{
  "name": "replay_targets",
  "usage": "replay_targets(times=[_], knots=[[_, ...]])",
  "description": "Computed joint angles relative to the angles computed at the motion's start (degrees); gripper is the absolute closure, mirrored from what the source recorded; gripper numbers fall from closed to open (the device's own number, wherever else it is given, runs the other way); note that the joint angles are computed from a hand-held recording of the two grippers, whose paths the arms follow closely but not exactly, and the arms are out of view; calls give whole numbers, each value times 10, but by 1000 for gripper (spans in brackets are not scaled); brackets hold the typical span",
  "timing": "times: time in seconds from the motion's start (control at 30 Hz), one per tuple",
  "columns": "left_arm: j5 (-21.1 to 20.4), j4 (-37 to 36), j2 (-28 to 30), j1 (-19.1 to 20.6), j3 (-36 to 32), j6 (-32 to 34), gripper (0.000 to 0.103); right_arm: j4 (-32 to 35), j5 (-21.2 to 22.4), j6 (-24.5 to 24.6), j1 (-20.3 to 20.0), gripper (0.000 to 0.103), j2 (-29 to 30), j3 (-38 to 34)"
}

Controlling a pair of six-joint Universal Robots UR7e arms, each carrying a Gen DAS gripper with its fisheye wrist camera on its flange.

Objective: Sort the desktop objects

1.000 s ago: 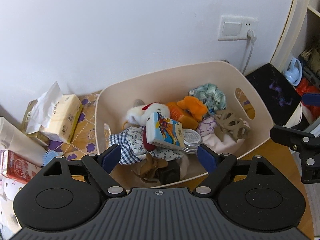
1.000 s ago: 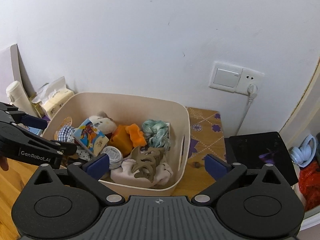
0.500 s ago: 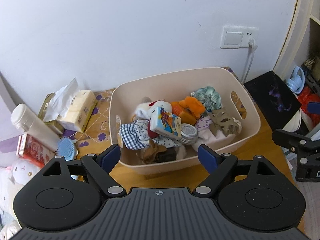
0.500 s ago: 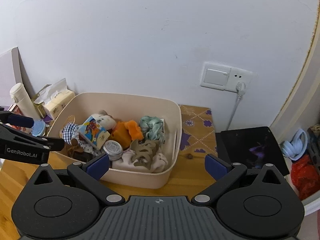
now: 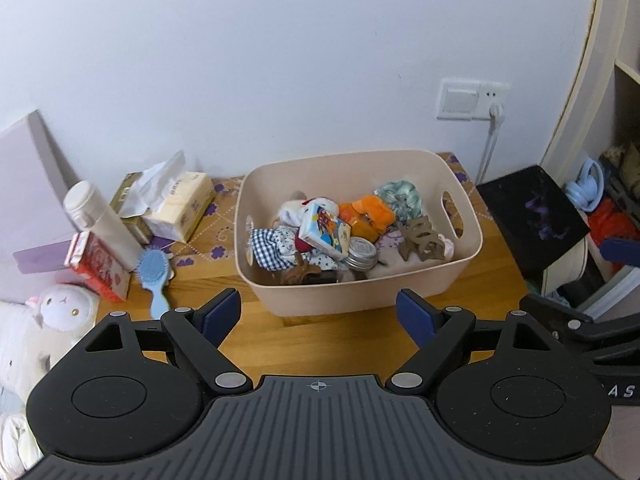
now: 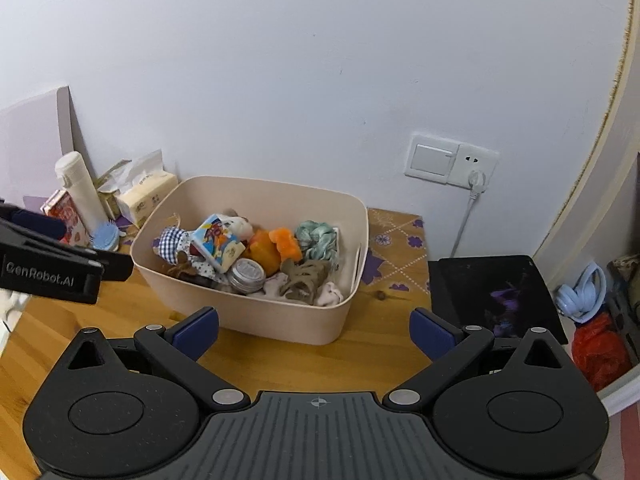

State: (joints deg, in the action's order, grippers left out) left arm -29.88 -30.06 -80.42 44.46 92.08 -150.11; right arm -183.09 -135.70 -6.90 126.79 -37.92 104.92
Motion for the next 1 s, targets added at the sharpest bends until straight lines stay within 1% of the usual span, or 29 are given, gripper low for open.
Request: replay_targets(times=[0.13,0.37,0.6,0.73,0.87,1.0], knots=[[-16,12,16,-24,-7,-32,17,-13,-9,10,19,0,-11,21],[-48,53,46,-69,-18,-96,17,-16,-30,17,51,0,-35,51],[-89,79,74,-114,-23,-136,17,-46,-34,35,71,0,-66,93],[-110,87,84,-137,-25,-161,17,-57,-51,49,84,0,-83,117],[-126,96,97,-154,-35,-171,17,-57,-59,83,93,0,-108,142],[-130,105,112,-166,-49,-183,17,-33,-67,120,100,0,-135,160]])
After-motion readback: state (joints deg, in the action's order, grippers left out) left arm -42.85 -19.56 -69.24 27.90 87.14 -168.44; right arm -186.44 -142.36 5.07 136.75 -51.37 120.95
